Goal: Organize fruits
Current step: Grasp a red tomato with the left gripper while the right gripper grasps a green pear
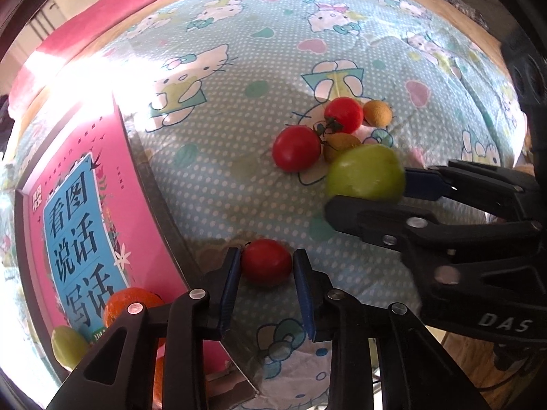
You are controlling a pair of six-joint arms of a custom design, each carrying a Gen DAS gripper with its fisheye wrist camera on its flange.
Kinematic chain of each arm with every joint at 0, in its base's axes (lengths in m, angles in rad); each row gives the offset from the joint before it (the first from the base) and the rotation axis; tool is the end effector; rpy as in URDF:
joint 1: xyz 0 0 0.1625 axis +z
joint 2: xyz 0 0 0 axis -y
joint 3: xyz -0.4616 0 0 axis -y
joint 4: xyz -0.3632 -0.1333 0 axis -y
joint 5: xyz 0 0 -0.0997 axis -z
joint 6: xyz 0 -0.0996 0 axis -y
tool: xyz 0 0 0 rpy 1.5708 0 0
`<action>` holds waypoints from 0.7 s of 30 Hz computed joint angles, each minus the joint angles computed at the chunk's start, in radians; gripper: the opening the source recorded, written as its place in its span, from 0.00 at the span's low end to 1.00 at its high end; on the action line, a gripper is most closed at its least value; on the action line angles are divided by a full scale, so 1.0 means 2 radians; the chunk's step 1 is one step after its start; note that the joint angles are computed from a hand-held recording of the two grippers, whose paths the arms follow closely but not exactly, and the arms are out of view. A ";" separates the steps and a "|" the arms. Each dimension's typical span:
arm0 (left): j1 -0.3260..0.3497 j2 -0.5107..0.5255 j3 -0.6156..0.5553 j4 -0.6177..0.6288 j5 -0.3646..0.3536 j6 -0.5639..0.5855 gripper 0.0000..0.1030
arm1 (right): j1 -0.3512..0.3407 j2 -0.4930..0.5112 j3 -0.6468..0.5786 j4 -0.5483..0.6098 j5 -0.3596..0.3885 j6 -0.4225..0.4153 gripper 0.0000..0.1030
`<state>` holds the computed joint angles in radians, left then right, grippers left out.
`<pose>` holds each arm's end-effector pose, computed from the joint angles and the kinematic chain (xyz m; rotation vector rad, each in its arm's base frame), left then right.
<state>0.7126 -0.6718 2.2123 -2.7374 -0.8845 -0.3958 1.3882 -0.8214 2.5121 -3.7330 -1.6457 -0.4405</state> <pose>-0.2022 -0.4343 -0.0214 0.7000 2.2736 -0.1340 0.0502 -0.4211 0.0966 0.3425 -2.8415 0.6215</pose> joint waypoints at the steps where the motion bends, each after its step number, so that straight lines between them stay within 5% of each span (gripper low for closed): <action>1: 0.000 0.000 0.001 -0.003 0.000 -0.006 0.30 | -0.002 -0.003 0.003 0.000 0.003 -0.001 0.43; 21: -0.024 -0.032 0.059 -0.086 -0.037 -0.056 0.30 | -0.018 -0.025 0.039 -0.049 0.019 -0.020 0.43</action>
<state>0.6643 -0.7364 2.3306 -2.9098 -0.9586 -0.5071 1.3520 -0.8704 2.5905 -3.8300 -1.6087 -0.4801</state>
